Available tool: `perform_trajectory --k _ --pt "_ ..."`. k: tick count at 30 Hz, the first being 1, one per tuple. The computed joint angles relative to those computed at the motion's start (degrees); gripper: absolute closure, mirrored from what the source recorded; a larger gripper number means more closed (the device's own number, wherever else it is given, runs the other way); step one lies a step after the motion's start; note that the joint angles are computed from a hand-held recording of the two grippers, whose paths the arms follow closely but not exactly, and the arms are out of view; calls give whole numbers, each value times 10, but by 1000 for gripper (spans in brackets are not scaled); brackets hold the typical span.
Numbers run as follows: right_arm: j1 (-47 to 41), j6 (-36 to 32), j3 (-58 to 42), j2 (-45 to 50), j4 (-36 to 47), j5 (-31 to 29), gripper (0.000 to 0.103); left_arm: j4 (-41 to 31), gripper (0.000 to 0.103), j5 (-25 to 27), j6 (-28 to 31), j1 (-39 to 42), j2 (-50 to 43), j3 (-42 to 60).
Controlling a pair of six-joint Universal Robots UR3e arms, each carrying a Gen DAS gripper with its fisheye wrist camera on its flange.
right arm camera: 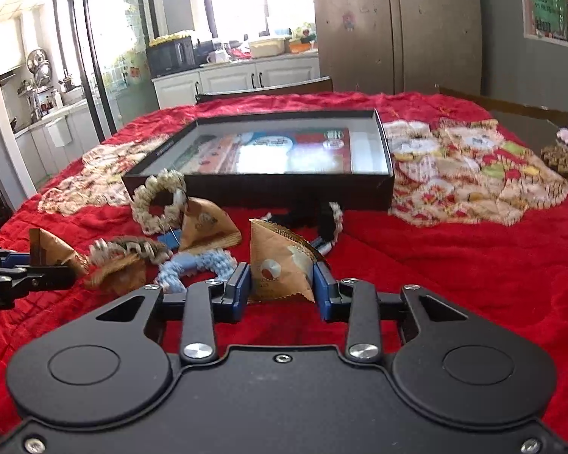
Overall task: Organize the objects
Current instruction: 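Close the right gripper on one brown packet while the left gripper grasps another, then carry both held brown packets over the open black box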
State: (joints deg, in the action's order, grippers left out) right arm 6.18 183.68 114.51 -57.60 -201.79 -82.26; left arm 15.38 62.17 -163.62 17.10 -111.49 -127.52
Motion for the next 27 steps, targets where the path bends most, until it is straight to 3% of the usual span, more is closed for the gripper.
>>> perform_trajectory --k 6,13,18,27 --pt "1 -16 -44 -9 24 -8 70 -33 69 4 -2 -14 -4 62" --pt "-3 -28 -202 35 122 -7 70 -137 69 10 -48 -43 -80 257" --pt "-1 -43 -382 118 218 -16 70 -194 69 55 -71 -75 -167 427" --pt "10 -54 -781 340 412 -22 70 -371 68 127 -100 -121 -360 783"
